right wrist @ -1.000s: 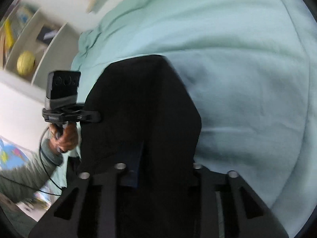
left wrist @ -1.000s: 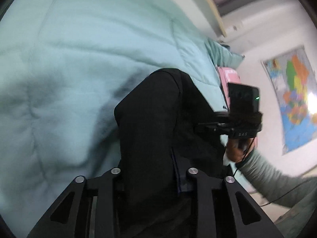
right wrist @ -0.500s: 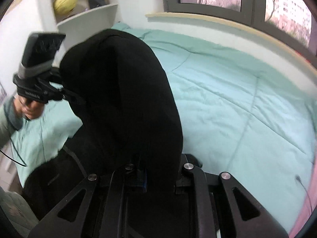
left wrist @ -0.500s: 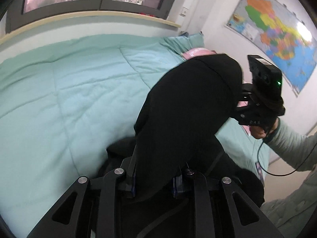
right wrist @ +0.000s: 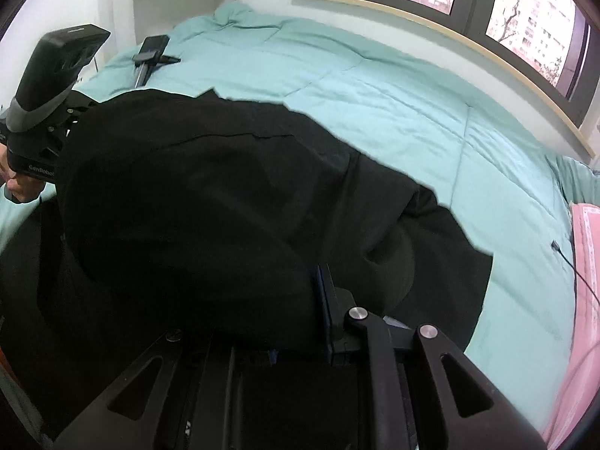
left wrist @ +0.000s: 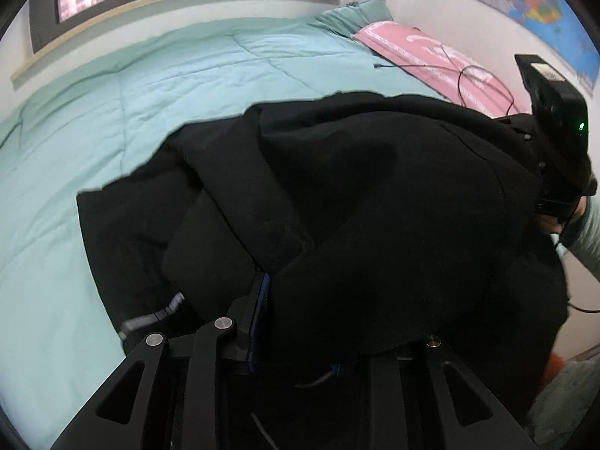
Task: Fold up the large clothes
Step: 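Lift the hood with both tools and fold it toward the jacket hem, then lay the folded hood down on the jacket and open both tools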
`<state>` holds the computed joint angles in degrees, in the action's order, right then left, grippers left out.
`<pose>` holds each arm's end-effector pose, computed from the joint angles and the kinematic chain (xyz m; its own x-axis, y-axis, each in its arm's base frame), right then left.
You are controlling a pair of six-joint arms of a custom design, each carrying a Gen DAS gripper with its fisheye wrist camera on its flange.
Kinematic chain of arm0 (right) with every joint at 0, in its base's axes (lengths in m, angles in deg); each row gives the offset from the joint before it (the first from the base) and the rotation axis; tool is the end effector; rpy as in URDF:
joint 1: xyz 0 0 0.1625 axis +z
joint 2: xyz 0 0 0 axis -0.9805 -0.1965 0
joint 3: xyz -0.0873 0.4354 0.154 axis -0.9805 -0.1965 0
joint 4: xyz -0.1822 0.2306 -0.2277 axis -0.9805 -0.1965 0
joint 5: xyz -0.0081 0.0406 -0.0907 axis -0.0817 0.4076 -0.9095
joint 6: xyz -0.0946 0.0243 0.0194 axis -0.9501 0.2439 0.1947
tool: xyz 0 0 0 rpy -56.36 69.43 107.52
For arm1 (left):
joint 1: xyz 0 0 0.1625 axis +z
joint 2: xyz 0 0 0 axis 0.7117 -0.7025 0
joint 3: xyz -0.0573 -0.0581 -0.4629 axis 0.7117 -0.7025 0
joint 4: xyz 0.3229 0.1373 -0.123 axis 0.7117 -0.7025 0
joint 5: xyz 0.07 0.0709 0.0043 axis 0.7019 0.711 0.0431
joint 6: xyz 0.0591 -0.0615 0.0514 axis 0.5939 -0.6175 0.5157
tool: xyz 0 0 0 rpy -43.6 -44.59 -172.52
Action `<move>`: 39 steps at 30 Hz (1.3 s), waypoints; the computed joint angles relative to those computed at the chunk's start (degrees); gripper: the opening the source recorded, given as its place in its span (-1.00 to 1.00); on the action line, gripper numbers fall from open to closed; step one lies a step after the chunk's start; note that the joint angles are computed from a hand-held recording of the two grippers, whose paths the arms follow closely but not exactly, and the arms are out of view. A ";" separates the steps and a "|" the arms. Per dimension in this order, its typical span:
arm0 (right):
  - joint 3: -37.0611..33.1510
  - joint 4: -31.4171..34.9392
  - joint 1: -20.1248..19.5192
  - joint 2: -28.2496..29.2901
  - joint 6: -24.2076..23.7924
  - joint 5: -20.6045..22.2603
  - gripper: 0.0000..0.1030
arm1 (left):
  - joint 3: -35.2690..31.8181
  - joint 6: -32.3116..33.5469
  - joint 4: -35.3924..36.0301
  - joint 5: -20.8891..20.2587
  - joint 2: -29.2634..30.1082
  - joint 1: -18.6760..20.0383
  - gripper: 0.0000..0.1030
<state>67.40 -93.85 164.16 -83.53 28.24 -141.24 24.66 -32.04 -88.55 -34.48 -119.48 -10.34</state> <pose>0.0664 -0.3534 0.4798 -0.5322 -0.4072 0.7423 -0.7201 0.6788 -0.1439 -0.4023 -0.4953 0.0592 -0.5273 0.7422 -0.4137 0.8191 0.5734 -0.0153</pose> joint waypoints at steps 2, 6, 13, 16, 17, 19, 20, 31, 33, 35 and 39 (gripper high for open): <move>3.03 -3.59 -1.19 -0.82 -1.10 0.71 -0.54 | 3.22 0.03 -4.31 1.65 -0.09 -0.89 -0.46; 6.77 -7.70 -2.63 -2.76 -2.18 0.92 -0.21 | 8.41 0.71 -10.54 3.61 -1.71 -2.98 -0.32; 14.59 -11.74 -5.39 -12.23 -1.77 2.44 0.20 | 19.11 -7.50 -19.13 0.75 -10.54 -5.98 -0.09; 10.47 -3.47 -0.22 -15.18 6.06 1.55 0.20 | 17.87 -12.49 -18.27 -0.14 -12.95 -7.04 -0.09; 8.85 -1.12 1.63 -15.15 9.06 1.67 0.21 | 16.15 -13.22 -17.30 -0.77 -12.82 -6.78 -0.06; 4.53 1.02 5.93 -12.85 16.37 2.07 0.30 | 11.31 -15.06 -15.18 -2.83 -11.21 -5.59 0.07; 2.98 0.82 7.32 -10.99 20.15 1.72 0.40 | 8.98 -16.11 -15.42 -4.96 -9.83 -4.64 0.08; -5.11 12.28 -4.31 8.33 38.12 2.93 0.26 | 4.33 -30.53 -10.41 -10.03 1.22 4.62 -0.01; -4.33 10.10 -2.18 7.62 38.22 0.84 0.26 | 5.14 -28.81 -10.32 -7.67 0.12 2.57 -0.01; -3.15 8.42 0.11 5.72 36.41 -0.01 0.24 | 6.94 -26.61 -11.99 -6.47 -1.74 0.26 -0.01; 1.68 4.51 6.22 -0.97 29.52 1.04 0.24 | 12.02 -23.83 -17.49 -7.22 -5.60 -3.54 0.01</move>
<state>69.09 -89.34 170.38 -84.50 57.76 -140.20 36.68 -55.88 -106.04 -41.70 -125.09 -13.88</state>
